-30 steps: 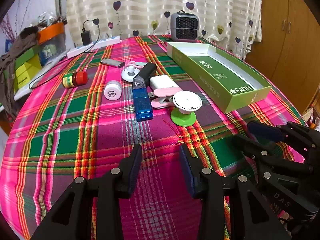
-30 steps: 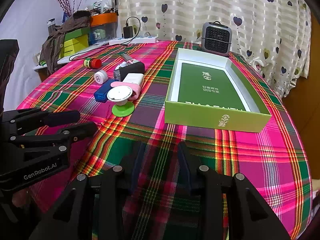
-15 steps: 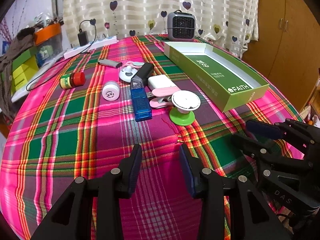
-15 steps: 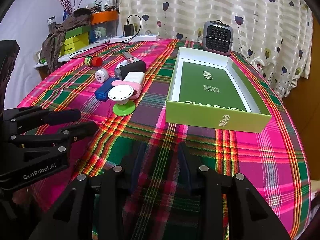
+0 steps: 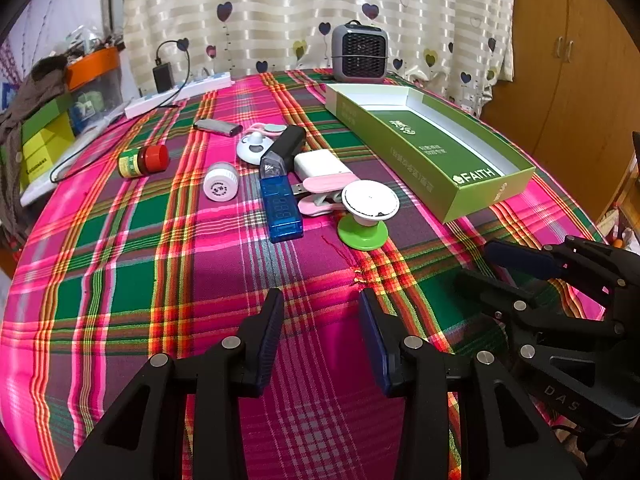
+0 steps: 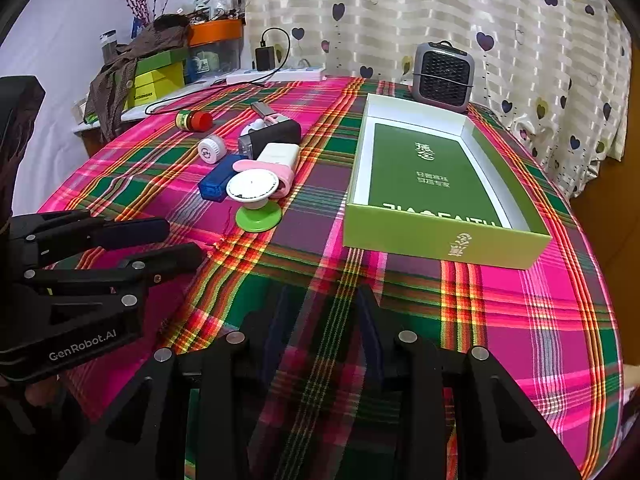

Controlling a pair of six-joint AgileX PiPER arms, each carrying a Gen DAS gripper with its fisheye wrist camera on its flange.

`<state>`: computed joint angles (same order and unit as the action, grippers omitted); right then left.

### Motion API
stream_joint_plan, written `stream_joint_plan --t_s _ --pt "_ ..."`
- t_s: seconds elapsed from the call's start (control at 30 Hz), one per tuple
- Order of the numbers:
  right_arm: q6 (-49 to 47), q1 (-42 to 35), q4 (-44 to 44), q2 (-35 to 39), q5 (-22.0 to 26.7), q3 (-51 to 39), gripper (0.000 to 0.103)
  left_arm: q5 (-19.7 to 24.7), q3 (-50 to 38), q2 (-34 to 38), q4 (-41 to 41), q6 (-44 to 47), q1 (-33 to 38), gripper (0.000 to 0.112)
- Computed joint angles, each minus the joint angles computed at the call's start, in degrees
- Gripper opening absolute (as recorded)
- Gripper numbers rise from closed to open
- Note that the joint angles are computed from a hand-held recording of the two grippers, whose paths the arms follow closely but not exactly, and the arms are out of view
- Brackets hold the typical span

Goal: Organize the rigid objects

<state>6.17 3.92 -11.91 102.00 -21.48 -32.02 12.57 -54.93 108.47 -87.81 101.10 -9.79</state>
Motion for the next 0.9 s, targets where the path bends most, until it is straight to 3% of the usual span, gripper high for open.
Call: stream_joint_plan --t_s 0.63,0.9 --pt "2.52 1.25 -2.89 -0.22 1.26 -0.93 0.036 0.31 0.39 -0.48 1.16 -1.66 -0.31 0.038" --pt "5.68 2.19 -6.21 -0.5 2.45 -2.35 0.036 1.87 -0.48 -0.39 6.57 -7.48 1.13 0.038"
